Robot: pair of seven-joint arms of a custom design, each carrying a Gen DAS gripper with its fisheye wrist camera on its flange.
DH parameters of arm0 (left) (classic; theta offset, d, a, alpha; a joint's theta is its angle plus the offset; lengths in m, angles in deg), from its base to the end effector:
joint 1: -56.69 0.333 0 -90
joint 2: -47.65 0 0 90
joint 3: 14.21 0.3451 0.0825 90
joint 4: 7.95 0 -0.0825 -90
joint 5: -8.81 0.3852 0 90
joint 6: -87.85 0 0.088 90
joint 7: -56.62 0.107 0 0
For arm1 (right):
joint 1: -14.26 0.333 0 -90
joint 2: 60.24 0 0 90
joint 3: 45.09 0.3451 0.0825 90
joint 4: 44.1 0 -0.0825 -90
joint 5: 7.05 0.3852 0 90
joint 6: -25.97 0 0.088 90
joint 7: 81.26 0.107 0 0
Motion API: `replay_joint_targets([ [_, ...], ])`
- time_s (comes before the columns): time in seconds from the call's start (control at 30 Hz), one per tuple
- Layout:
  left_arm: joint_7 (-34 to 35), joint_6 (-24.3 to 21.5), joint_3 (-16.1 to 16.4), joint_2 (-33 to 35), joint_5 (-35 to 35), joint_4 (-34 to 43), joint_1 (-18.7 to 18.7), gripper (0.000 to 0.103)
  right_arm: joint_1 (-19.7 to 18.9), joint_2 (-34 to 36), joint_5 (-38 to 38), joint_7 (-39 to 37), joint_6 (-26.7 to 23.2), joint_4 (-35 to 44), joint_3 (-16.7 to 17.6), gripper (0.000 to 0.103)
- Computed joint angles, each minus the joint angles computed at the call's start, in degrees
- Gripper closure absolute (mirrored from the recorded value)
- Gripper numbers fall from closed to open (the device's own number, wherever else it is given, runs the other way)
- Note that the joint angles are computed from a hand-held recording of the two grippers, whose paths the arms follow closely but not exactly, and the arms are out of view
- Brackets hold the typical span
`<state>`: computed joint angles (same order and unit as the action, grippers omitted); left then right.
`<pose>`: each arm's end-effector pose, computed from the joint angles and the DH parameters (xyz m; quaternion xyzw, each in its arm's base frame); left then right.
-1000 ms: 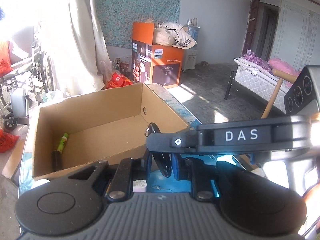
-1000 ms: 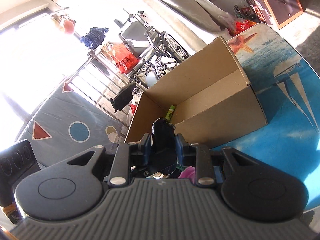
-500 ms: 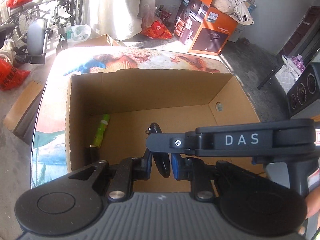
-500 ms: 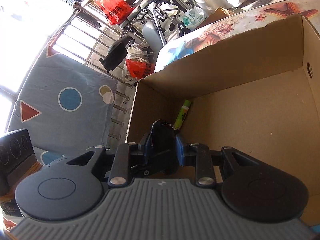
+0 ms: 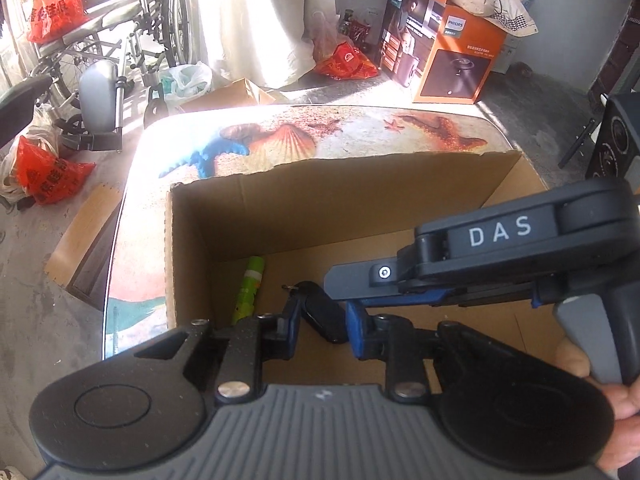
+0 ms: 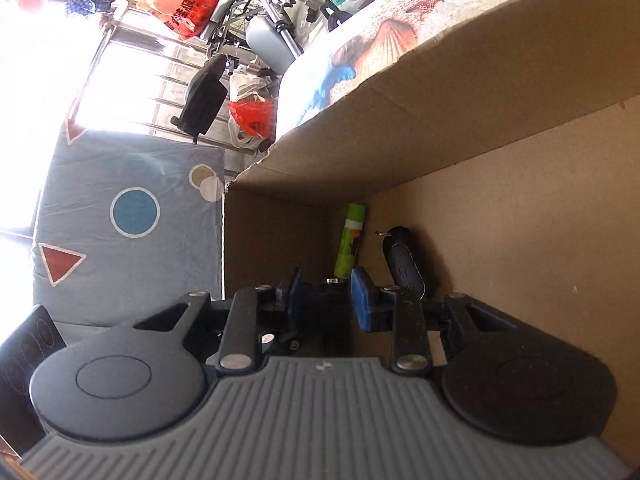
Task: Organize rigid objects
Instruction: 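Lower the key fob into the box and open the right gripper, then move the right gripper back to the pink bowl on the table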
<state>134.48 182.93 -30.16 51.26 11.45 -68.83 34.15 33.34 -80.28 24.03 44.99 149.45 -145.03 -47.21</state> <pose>0.4354 -0.3282 0.8665 -0.5141 0.8157 -0.2445 0.1028 0.4381 0.1503 0.8146 -0.4714 0.7643 0.1441 0.4158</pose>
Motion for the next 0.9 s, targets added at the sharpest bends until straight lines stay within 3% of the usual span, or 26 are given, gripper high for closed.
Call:
replay_joint_targets([
  [0.2,1.64,5.83,-0.72,-7.57,-2.25,-6.03,0.81,0.048,-0.8,-9.43,-3.85,-0.03,1.53,-2.97,-0.09,0.069],
  [0.3,3.63,10.11,-1.31,-13.97,-3.85,-12.3,1.53,0.038,-0.71,-15.36,-7.35,0.36,1.83,-4.81,0.49,0.059],
  [0.5,6.32,18.21,-1.95,-27.15,-8.8,-27.03,2.8,0.015,-0.27,-28.3,-13.85,3.43,0.95,-11.77,2.85,0.053],
  [0.7,7.91,20.35,-2.42,-37.59,-15.0,-40.41,2.16,0.007,-0.58,-38.89,-20.12,9.58,-1.73,-20.7,8.04,0.052],
  [0.9,9.14,20.53,-3.84,-41.32,-17.83,-48.85,1.67,0.007,0.91,-42.33,-23.53,16.7,-2.79,-27.56,12.79,0.052],
])
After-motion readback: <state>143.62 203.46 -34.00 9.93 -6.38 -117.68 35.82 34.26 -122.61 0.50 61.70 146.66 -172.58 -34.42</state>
